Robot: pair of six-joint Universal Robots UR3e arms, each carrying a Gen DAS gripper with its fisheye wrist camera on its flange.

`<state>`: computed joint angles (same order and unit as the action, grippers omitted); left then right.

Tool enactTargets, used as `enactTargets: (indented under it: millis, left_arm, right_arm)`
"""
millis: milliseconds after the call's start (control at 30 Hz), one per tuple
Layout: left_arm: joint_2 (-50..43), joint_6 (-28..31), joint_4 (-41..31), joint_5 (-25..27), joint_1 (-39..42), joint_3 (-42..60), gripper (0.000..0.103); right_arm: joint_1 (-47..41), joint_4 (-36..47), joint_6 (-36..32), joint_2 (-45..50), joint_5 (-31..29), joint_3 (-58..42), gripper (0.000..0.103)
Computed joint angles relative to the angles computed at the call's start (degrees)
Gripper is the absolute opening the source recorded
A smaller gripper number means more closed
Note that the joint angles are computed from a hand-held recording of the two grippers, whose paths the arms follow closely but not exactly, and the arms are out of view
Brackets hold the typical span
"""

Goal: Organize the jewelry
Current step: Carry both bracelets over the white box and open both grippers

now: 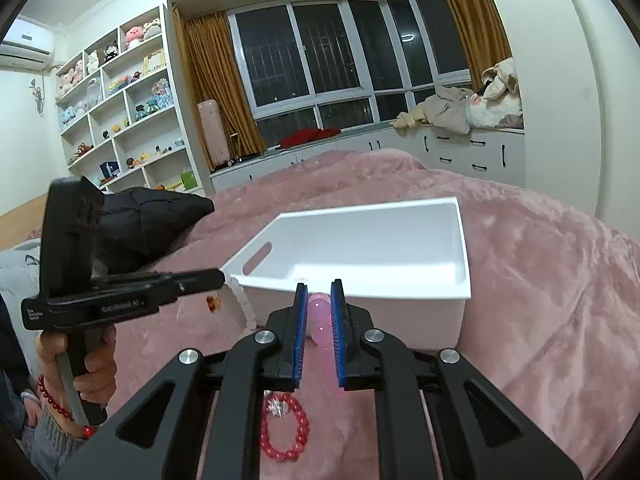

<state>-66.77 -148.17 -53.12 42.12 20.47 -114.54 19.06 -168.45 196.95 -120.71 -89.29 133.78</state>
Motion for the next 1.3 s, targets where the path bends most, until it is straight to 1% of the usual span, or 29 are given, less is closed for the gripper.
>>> enactTargets:
  millis: [100,167,333,433,633,700,767,833,900,967,1133,1300]
  left_arm:
    - [-0.5,-0.8,1.0,-0.9,-0.2,1.7,0.015]
    - [-1.6,-2.0,3.1,-0.3,-1.2,2.6,0.015]
    - [-4.6,-4.3,7.1,1.0,-3.0,4.4,0.015]
    - [-6.1,-6.9,13.5,1.1,-3.0,3.6,0.015]
    - [-12.5,-10.7,19.9,3.1,-4.0,5.6,0.015]
    - [-14.2,-12.3,23.8,3.5,-4.1,5.4,0.015]
    - [-16.0,-14.0,28.8,5.3,-4.7,4.9,0.015]
    - [-17.7,-14.9,31.4,6.9,-5.4,5.4,0.015]
    - [-19.1,-15.4,33.4,7.4,-5.6,5.3,0.015]
    - [-20.4,-15.8,33.9,8.3,-6.0,6.1,0.015]
    - [-22.1,-15.4,33.2,8.5,-6.3,6.6,0.015]
    - [-24.5,-14.7,31.2,9.7,-7.4,7.9,0.015]
  right_arm:
    - [-0.3,-0.4,0.1,1.8,0.0,-1.8,0.012]
    - [-0.9,-0.7,-0.1,2.8,0.6,-2.9,0.012]
    - [-1.0,-1.5,-0.8,5.7,-0.1,-6.5,0.012]
    - [-1.4,-1.9,-1.4,7.8,-0.6,-8.8,0.012]
    - [-1.6,-4.4,-0.8,11.5,-2.3,-11.1,0.012]
    - [-1.9,-5.2,-0.8,12.9,-2.4,-11.4,0.012]
    - [-2.2,-6.3,-0.7,14.6,-2.6,-11.9,0.012]
    - [-2.8,-7.1,-0.6,16.3,-2.8,-12.3,0.012]
    - [-3.1,-7.4,-0.6,17.9,-3.2,-12.8,0.012]
    - [-3.7,-7.8,-0.4,19.5,-3.0,-13.0,0.012]
    - [-5.2,-7.5,-0.6,23.2,-1.8,-14.6,0.012]
    - [-5.8,-7.1,-0.7,25.8,-1.7,-15.4,0.012]
